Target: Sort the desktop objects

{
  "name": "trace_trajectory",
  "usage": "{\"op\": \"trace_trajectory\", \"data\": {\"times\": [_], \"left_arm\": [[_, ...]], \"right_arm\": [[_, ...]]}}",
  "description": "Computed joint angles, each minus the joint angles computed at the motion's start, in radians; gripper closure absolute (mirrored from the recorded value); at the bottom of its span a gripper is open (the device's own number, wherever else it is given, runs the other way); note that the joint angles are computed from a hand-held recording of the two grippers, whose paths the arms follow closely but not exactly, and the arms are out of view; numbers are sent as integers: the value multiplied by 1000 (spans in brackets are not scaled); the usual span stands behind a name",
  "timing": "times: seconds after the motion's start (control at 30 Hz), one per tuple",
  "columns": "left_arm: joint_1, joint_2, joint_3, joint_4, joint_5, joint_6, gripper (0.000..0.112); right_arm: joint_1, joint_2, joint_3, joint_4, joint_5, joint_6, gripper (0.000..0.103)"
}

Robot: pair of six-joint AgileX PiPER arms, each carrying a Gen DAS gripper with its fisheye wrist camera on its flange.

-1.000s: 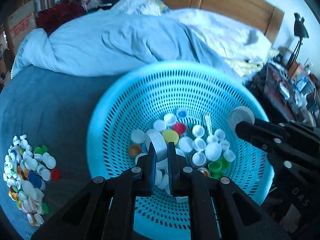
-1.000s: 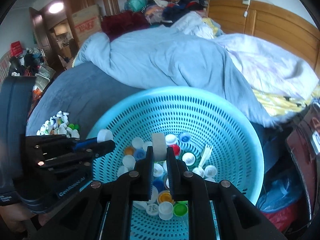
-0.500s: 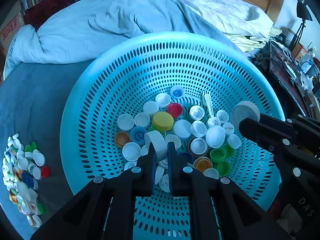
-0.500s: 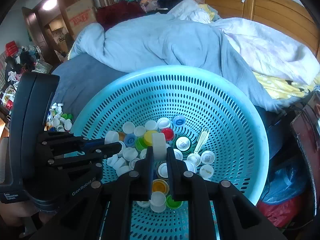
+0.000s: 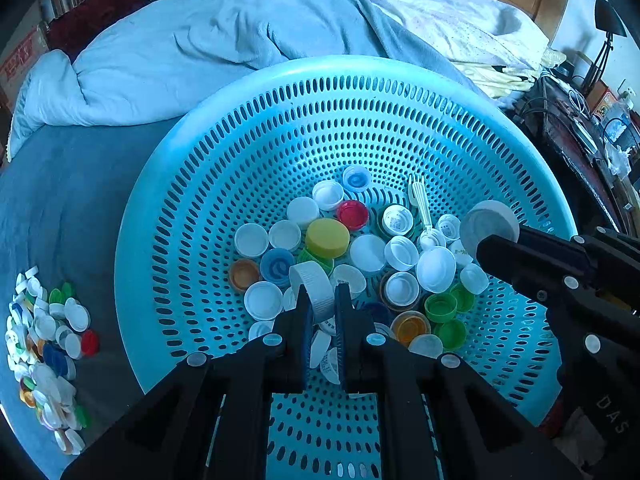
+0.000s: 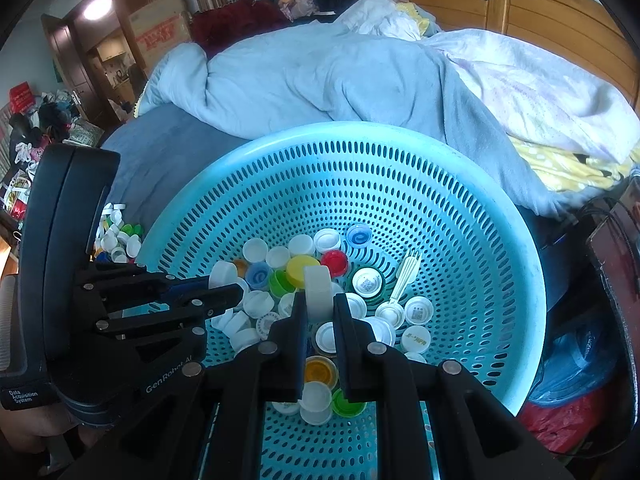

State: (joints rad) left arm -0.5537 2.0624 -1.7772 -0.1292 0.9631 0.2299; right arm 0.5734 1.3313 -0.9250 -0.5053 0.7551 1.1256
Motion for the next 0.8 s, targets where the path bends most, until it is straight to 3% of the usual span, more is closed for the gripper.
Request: {"op": "trace_trajectory", "data": {"times": [0.07, 0.1, 0.17, 0.27, 0.33, 0.47, 0.53, 0.7, 0.73, 0.8], "left_arm": [[-2, 2, -1, 12, -2, -11, 100], [-4, 0, 2, 18, -7, -17, 87], [-4, -9, 17, 17, -27, -18, 76], [-4, -14, 21, 15, -34, -18, 76], [-3, -17, 24, 15, -40, -17, 71], [11, -44, 51, 6, -72, -13, 69], [37, -112, 132, -8, -165, -5, 69], [281, -260, 327, -206, -408, 122, 68], [373, -261, 349, -301, -438, 193, 68], [506, -219, 339, -459, -420, 318, 68]], "right_arm": [[-1, 1, 1, -2, -2, 4, 89], [-1, 0, 2, -4, -2, 6, 89], [-3, -3, 5, -7, -4, 10, 89], [-4, -4, 7, -13, -2, 17, 85], [1, -7, 9, -25, 1, 31, 66], [18, -15, 1, -70, 22, 75, 44], [45, -34, -4, -127, 35, 125, 36], [156, -45, -47, -280, 103, 229, 31], [160, -40, -58, -284, 98, 226, 31], [185, -19, -86, -303, 99, 231, 31]]}}
